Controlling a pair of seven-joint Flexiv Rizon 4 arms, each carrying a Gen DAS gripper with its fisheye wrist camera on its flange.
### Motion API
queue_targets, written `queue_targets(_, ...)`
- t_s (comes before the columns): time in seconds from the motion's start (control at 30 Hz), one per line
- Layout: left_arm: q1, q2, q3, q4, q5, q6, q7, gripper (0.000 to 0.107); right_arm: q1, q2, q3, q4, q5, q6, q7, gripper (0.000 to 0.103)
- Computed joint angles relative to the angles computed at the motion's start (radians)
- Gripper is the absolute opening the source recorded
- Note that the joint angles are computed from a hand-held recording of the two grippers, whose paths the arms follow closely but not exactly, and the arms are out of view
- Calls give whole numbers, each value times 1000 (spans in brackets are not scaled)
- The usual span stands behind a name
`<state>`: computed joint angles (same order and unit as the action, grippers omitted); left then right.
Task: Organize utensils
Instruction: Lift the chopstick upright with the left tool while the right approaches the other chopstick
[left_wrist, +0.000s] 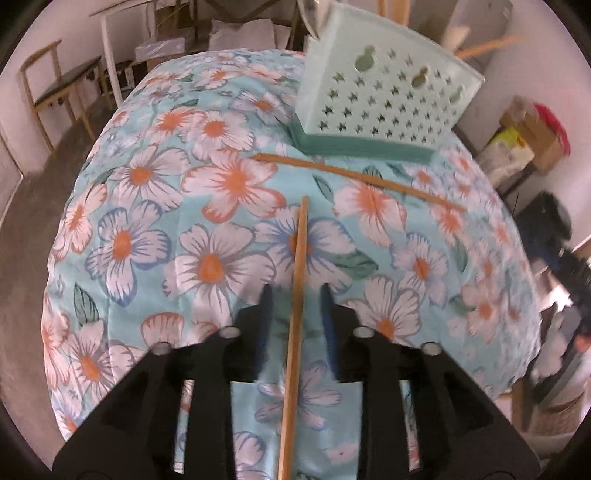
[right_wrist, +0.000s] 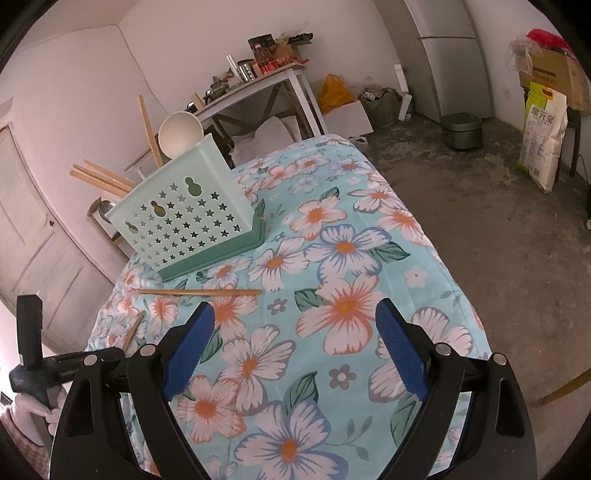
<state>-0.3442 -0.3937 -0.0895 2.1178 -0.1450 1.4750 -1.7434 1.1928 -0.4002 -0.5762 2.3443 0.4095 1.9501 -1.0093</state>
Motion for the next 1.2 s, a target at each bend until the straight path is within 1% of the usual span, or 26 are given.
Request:
queue_targets(0.03,16,8,-14,12,-10,7,8,28,-4,0,5,-2,-2,-2,1,87)
queue_targets(0.1,24,9,-16,6,-18,-2,13,29,-10,0,13,-4,-6,-4,2,87)
queue_targets(0.27,23,-19,-10,-44,-13,-48,32,28,-8,1,11,-6,-12,-9,1,87)
queue_targets(0.43,-24,-63,44,-128,38,-143,7,28,1,2,1,-3,-18,-12,5,87)
queue_targets(0.53,-55,-79,84,-167,89,-169,-30,22,5,2,-2,-2,-19,-12,7,87)
queue_targets(0.6,-57,-85,91,-183,105,-181,-49,12,5,2,-2,-2,-20,-11,8,87)
queue_targets(0.63,-57,-87,94,-188,110,-183,-60,10,3,3,0,-1,-21,-11,8,87)
queue_targets(0.67,-53,-88,91,-187,112,-180,-67,6,2,2,1,-3,-22,-11,8,87)
queue_targets(0.7,-47,-88,86,-185,110,-175,-71,5,0,2,4,-3,-24,-11,8,87)
queue_targets(0.8,-27,-82,67,-166,98,-139,-76,5,-3,4,8,-3,-27,-11,4,87)
queue_targets(0.9,-15,-74,49,-136,77,-80,-87,5,-10,5,15,-5,-32,-14,2,86)
queue_targets(1.0,-13,-67,49,-112,59,-36,-105,5,-14,5,19,-9,-38,-16,-1,85)
queue_targets(1.07,13,-62,22,-87,26,1,-107,5,-15,5,22,-11,-42,-18,-4,84)
queue_targets(1.2,47,-55,-5,-48,-26,58,-116,5,-14,5,25,-16,-53,-25,-6,83)
